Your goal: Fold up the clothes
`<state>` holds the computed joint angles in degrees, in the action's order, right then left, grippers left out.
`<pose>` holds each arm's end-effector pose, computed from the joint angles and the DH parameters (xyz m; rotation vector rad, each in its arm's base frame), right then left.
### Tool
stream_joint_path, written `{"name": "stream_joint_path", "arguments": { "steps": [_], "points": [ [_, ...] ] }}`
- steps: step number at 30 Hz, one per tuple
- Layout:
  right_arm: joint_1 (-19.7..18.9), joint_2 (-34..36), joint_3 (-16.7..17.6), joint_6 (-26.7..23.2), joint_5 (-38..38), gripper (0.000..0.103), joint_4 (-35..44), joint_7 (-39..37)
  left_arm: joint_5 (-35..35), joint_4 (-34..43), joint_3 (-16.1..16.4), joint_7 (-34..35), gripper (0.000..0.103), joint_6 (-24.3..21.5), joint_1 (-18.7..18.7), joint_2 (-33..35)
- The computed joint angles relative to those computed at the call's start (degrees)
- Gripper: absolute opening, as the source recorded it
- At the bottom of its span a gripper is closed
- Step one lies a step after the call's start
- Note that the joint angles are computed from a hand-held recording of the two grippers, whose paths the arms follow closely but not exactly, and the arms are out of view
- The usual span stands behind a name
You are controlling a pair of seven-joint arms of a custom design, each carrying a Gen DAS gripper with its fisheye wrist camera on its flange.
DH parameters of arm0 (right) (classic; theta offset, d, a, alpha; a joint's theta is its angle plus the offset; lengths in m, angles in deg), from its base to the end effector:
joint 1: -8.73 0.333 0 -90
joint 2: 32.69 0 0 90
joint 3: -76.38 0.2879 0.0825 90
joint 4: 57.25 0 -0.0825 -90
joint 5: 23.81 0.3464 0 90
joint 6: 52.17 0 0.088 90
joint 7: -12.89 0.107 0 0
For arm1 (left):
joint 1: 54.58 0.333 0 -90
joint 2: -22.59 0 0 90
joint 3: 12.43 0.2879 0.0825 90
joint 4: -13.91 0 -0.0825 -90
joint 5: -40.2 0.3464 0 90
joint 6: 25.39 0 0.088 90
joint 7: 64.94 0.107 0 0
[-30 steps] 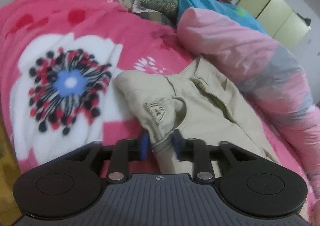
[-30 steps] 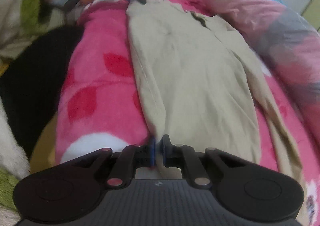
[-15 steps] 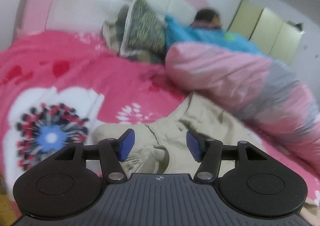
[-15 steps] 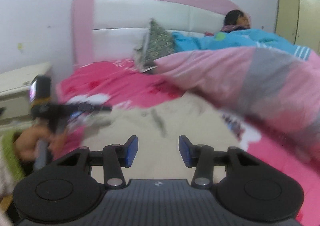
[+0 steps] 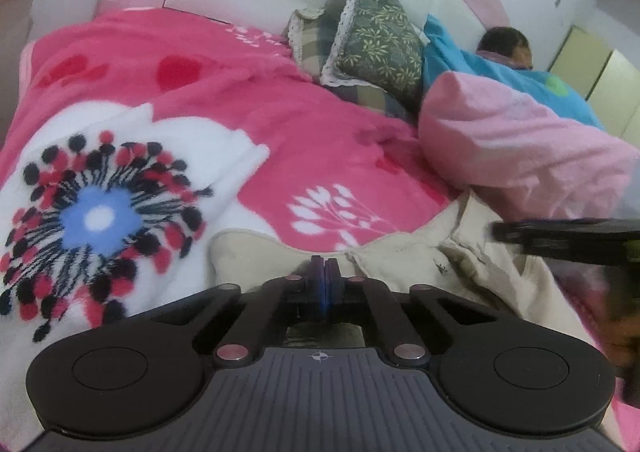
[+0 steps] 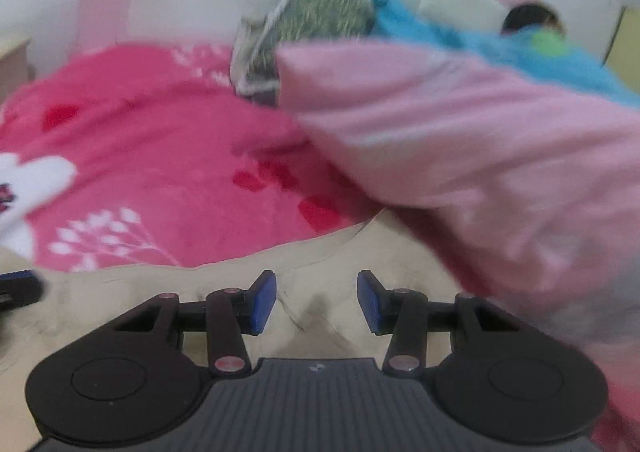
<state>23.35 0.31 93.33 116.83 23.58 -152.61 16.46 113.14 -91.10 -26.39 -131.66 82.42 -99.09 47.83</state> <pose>0.6125 0.2807 0.3442 -2.3181 0.4489 -0.5384 0.3779 -0.4584 0.3048 -2.1716 0.5814 -0.9319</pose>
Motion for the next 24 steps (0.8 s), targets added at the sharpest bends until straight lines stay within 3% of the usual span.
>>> {"name": "stream_joint_path", "arguments": {
  "steps": [2,5,7,9,13,16,24],
  "points": [
    [3.7,3.2,-5.1,-5.1,-5.7,0.047,4.2,7.1,0.1,0.3,0.1,0.6,0.001,0.0,0.0,0.2],
    [2.0,4.6,-3.1,-4.9,-5.4,0.045,4.8,6.4,0.5,-0.1,0.2,0.0,0.001,0.5,0.1,0.1],
    [2.2,4.3,-3.8,-5.6,-5.5,0.015,4.9,9.6,0.8,-0.5,0.2,-0.6,0.001,0.8,0.2,-0.1],
    [1.5,4.1,-2.5,-4.4,-4.5,0.005,4.3,9.2,0.5,-0.3,0.2,-0.7,0.002,0.2,0.1,0.0],
    [-0.8,4.2,1.6,-0.5,-0.2,0.003,3.5,5.4,-0.8,0.8,0.1,-0.9,0.002,-2.2,-0.5,0.6],
    [-2.3,4.9,4.2,-0.5,3.5,0.003,5.5,3.7,-1.6,0.7,0.0,-2.1,0.002,-3.6,-0.9,0.6],
    [3.0,11.1,-0.9,-2.5,0.0,0.0,12.8,10.5,-2.3,1.2,-0.1,-2.1,0.002,-4.8,-0.9,0.8]
  ]
}}
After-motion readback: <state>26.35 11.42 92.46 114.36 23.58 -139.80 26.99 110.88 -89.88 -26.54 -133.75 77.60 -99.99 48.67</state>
